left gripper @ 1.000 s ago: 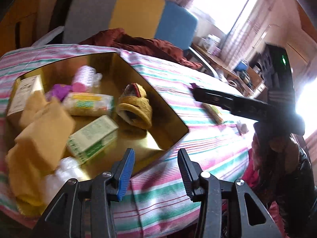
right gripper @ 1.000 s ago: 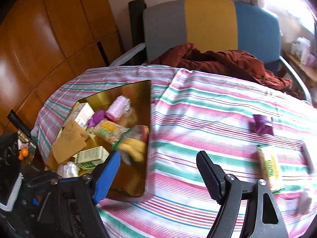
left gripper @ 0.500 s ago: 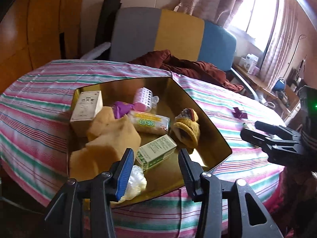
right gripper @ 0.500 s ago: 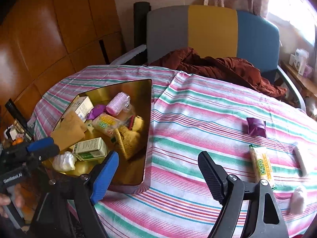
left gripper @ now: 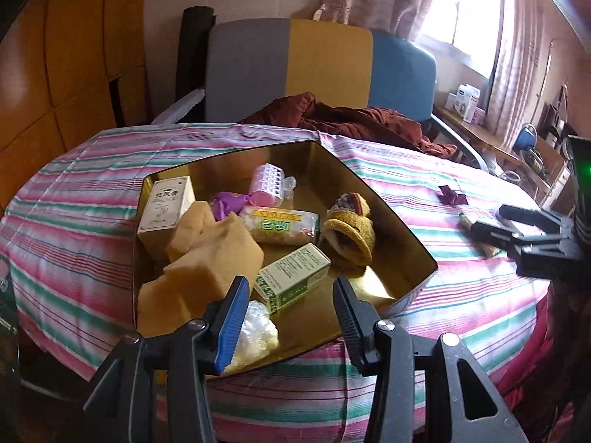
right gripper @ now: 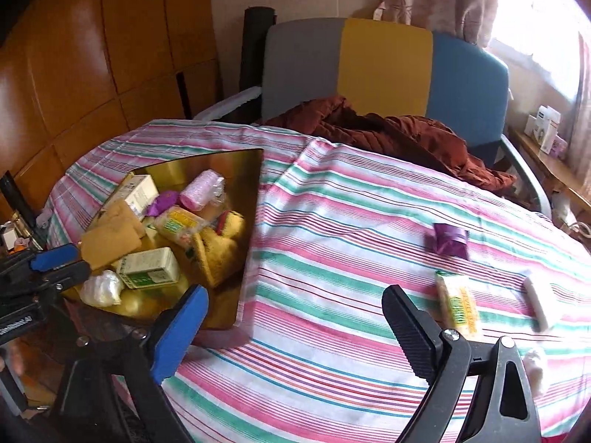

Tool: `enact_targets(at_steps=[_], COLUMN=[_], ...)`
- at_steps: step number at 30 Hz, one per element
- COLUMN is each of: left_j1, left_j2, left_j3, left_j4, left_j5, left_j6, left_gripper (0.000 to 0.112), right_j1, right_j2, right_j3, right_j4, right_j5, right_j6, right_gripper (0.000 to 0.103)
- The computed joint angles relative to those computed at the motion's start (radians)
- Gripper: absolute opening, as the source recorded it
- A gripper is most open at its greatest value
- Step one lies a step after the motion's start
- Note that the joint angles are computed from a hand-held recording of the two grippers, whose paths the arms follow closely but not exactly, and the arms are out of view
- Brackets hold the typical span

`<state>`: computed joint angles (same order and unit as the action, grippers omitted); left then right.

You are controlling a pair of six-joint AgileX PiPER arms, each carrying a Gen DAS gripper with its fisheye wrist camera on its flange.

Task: Organize objects
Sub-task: 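Move both tools back over the remaining items on the cloth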

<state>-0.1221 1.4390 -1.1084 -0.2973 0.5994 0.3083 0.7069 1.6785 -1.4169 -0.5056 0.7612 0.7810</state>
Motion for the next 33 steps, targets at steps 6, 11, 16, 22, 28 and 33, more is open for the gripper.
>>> enact_targets(at_steps=[6, 11, 16, 22, 28, 33], left_j1=[-0.03, -0.062, -0.115, -0.213, -0.315, -0.391], left_j2=[-0.003, 0.008, 0.028, 0.077, 0.157, 0.254], left_j3=[0.005, -0.014, -0.048, -0.119, -0.215, -0.328], left_j4=[-0.003, 0.01, 0.023, 0.024, -0.003, -0.018], left_j5=[0.005, 0.018, 0.034, 0.068, 0.123, 0.197], left_j6=[0.031, 0.032, 0.035, 0.035, 0.041, 0.013], left_gripper=[0.047, 0.047, 0.048, 0.047, 0.048, 0.047], right_j1=[-0.067, -0.169, -0.296, -0.491, -0.572, -0.637], right_j2=[-0.056, -0.116, -0.176, -0.302, -0.404, -0.47], right_j3=[0.052, 0.108, 0.185, 0.326, 0.408, 0.468], right_j4=[-0.036, -0.082, -0.15, -0.151, -0.174, -0.151], right_j5=[0.041, 0.074, 0.087, -0.038, -0.102, -0.163], right_j6=[-0.001, 0.011, 0.066, 0.289, 0.461, 0.532], right_gripper=[0.096, 0.096, 0.096, 0.096, 0.101, 0.103])
